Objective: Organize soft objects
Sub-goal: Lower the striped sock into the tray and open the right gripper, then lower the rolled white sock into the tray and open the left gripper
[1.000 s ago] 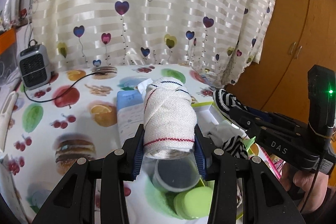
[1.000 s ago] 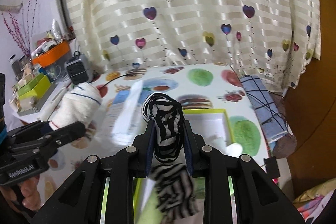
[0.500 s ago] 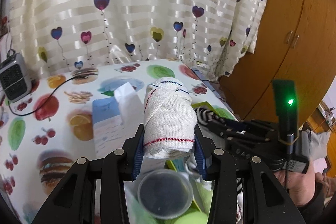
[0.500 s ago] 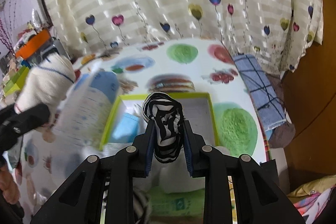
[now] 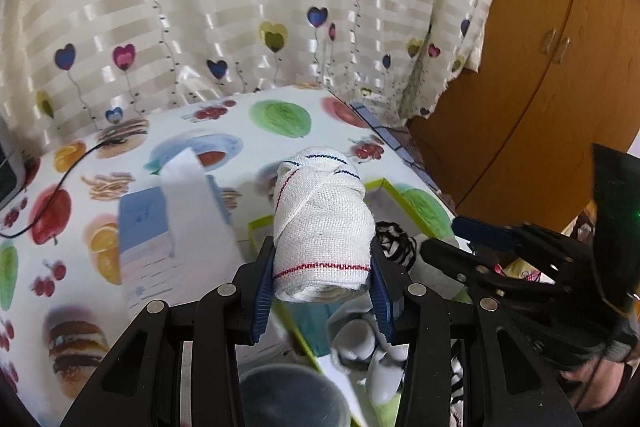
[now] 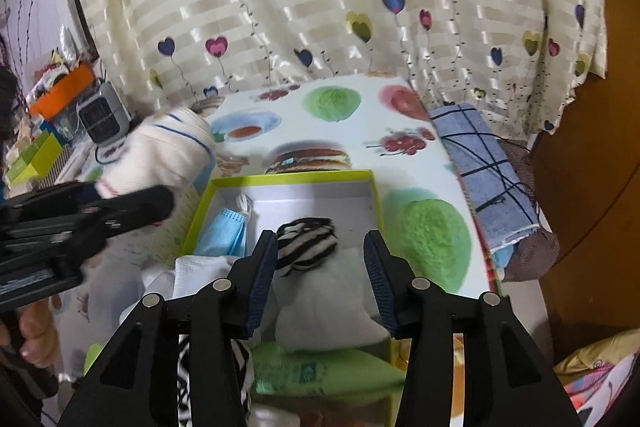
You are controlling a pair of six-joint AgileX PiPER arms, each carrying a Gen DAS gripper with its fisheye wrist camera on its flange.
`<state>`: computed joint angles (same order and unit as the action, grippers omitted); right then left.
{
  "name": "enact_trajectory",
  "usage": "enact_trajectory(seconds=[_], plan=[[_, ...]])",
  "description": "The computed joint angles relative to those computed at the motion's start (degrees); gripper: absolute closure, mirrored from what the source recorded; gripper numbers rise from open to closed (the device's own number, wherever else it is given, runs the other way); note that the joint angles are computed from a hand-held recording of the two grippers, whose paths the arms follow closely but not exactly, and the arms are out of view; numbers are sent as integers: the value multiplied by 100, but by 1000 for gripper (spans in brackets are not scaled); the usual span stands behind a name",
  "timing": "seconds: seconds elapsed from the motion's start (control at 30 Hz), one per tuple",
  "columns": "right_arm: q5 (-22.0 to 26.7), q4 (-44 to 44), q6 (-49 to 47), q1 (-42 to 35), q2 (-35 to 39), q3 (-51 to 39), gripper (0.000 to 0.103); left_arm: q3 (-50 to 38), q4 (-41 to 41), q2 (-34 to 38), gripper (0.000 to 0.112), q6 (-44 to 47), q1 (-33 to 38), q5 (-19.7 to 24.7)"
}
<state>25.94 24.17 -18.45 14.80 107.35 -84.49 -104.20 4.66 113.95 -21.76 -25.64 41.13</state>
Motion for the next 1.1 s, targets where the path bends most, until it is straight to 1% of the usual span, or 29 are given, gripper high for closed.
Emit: enact_trajectory(seconds=[0.1, 0.2, 0.33, 0.4, 0.43, 0.5, 0.6, 0.77, 0.9, 1.1], plan=[[-141, 192, -139, -46, -199, 271, 57, -564, -13, 361, 71, 102, -34, 367], [-249, 339, -259, -73, -344, 486, 57, -1143, -245, 748, 71, 310, 4, 695], [-308, 388, -282, -100, -428, 596, 57, -1957, -592, 1301, 71, 654, 37, 1294], [-337, 433, -320, -112, -468, 651, 57, -2063, -572, 1388, 67, 625, 28, 1395], [-351, 445, -328, -115, -492, 683, 57, -1974, -517, 1344, 64, 602, 14, 1331], [-390, 526, -399, -117, -542, 755, 57, -1694, -504, 1164, 61, 590, 17, 1137], [-458, 641, -493, -110, -643, 874, 57, -1254, -456, 826, 60, 530, 26, 854], [-558, 809, -624, -83, -928, 1149, 57, -603, -208, 291, 59, 278, -40, 593], [-629, 809, -626, -19, -1190, 1398, 57, 117, 177, -270, 59, -81, -230, 328], [-657, 514, -310, 186, -1662, 1820, 57, 1111, 1042, -1123, 59, -908, -679, 128]])
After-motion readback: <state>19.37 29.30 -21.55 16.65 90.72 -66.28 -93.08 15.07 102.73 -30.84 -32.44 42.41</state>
